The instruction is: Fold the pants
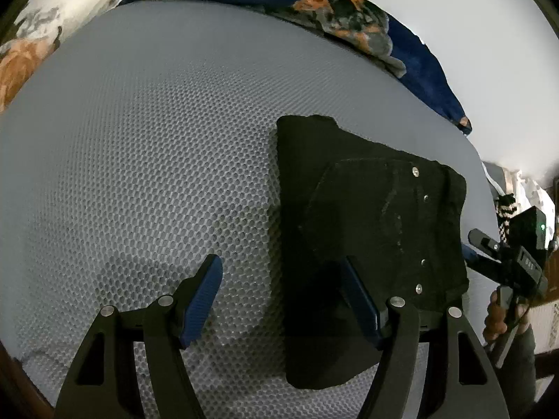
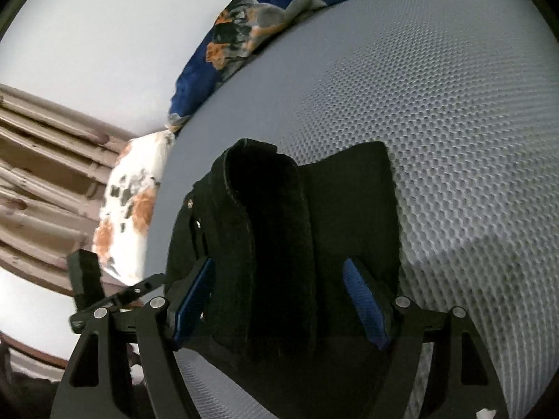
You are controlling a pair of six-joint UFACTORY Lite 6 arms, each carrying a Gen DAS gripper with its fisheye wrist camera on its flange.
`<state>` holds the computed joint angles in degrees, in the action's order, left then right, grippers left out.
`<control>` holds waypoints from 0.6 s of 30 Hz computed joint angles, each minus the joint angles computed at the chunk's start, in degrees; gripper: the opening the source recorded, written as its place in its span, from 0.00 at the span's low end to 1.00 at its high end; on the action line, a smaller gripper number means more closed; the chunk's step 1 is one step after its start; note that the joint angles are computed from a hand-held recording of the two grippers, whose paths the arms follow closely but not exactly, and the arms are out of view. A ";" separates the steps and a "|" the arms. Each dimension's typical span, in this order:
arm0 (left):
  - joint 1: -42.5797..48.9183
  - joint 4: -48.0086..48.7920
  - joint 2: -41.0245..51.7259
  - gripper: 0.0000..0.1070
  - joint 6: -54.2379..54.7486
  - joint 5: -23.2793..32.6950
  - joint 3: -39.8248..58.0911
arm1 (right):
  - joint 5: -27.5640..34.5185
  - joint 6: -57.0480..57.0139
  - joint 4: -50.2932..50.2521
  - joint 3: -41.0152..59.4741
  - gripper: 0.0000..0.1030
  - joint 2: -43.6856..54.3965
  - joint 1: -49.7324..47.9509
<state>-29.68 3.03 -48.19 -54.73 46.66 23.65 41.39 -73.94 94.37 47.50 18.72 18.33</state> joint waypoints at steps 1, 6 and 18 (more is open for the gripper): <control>0.29 -0.39 0.12 0.66 0.32 -0.19 -0.14 | 0.78 -0.58 0.16 0.92 0.72 1.11 -0.27; 1.82 -2.22 0.90 0.66 2.21 -1.49 -0.72 | 3.33 -2.12 0.18 6.91 0.64 7.09 0.61; -0.90 2.76 9.78 0.66 -2.05 -5.61 1.88 | 2.27 -0.04 0.89 18.57 0.46 15.75 4.57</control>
<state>-30.58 5.80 -38.41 -56.78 41.06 25.53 43.65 -73.98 95.26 66.06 34.48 22.90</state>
